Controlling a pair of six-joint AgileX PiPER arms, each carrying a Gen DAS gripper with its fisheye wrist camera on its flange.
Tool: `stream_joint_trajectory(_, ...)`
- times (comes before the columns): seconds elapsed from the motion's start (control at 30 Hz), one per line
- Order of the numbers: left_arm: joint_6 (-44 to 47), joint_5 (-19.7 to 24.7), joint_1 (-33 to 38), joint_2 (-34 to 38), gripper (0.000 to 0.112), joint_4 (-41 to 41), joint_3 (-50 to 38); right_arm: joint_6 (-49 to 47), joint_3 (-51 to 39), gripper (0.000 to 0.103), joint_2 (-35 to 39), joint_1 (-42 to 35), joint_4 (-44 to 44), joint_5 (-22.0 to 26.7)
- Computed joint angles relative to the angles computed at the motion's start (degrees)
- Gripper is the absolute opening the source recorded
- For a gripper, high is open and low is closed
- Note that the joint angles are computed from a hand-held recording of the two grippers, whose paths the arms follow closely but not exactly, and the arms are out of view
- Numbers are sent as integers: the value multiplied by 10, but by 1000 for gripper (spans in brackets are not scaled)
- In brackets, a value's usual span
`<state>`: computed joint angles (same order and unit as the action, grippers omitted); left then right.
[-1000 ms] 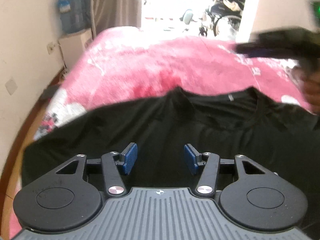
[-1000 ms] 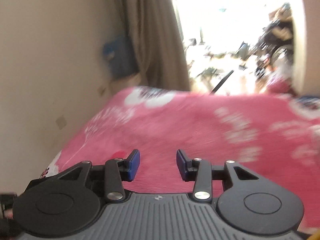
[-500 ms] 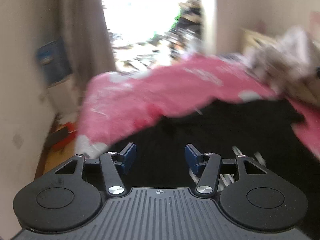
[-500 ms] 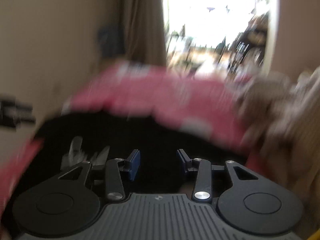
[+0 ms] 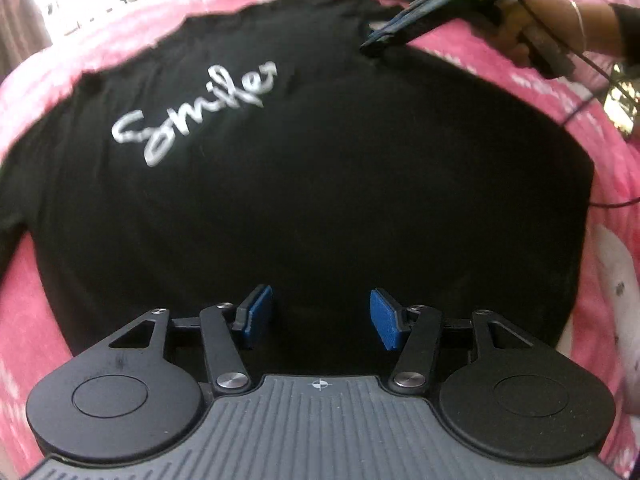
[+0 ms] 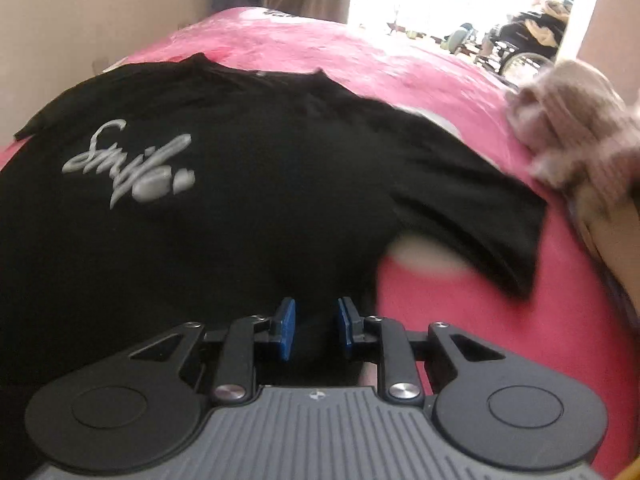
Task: Fold clothes
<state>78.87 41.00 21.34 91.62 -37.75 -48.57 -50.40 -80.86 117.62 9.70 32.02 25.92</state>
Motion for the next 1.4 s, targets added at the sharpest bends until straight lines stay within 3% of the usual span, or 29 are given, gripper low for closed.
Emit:
stream_joint_trajectory(0.1,18,16,30,-1,55,-6,-1,-64,86,24,-58,-69,57,18)
stream_joint_trajectory(0.17,22,25,42,13,55,-7,-11,-9,102,24,-81,-85,-6,23)
stream_joint_trajectory(0.23,22,28,41,22,55,-9,-17,28,101,24,-96,-84,-41,23)
stream_joint_trajectory(0.33,29,36,37,21,55,-17,-22,-27,85,26,-101,-66,31,27)
stream_joint_trajectory(0.43,42,49,30,19,55,-25,-25,-76,50,26,-75,-32,85,61)
stream_joint_trajectory(0.5,45,56,23,15,55,-25,-21,-78,41,25,-61,-14,69,87)
stream_joint_trajectory(0.6,40,78,26,1,55,-13,-2,-136,127,25,-98,-26,72,72)
stream_joint_trajectory(0.67,35,100,41,-10,55,3,10,-175,177,24,-140,-81,86,112)
stream_joint_trajectory(0.87,27,166,93,-37,55,61,35,-47,181,28,-217,-171,-115,232)
stream_joint_trajectory(0.93,30,181,99,-41,55,69,33,-40,170,28,-233,-172,-97,233)
stream_joint_trajectory(1.0,35,185,97,-43,55,66,27,-59,160,28,-231,-171,-15,230)
stream_joint_trajectory(1.1,37,163,85,-41,55,51,28,-100,159,28,-207,-138,80,221)
stream_joint_trajectory(1.23,33,139,75,-52,55,63,61,-104,222,28,-208,-89,29,207)
stream_joint_trajectory(1.3,50,153,91,-79,56,73,84,-148,289,28,-254,-117,39,197)
stream_joint_trajectory(1.4,28,185,126,-105,56,105,106,-96,280,28,-272,-162,-8,273)
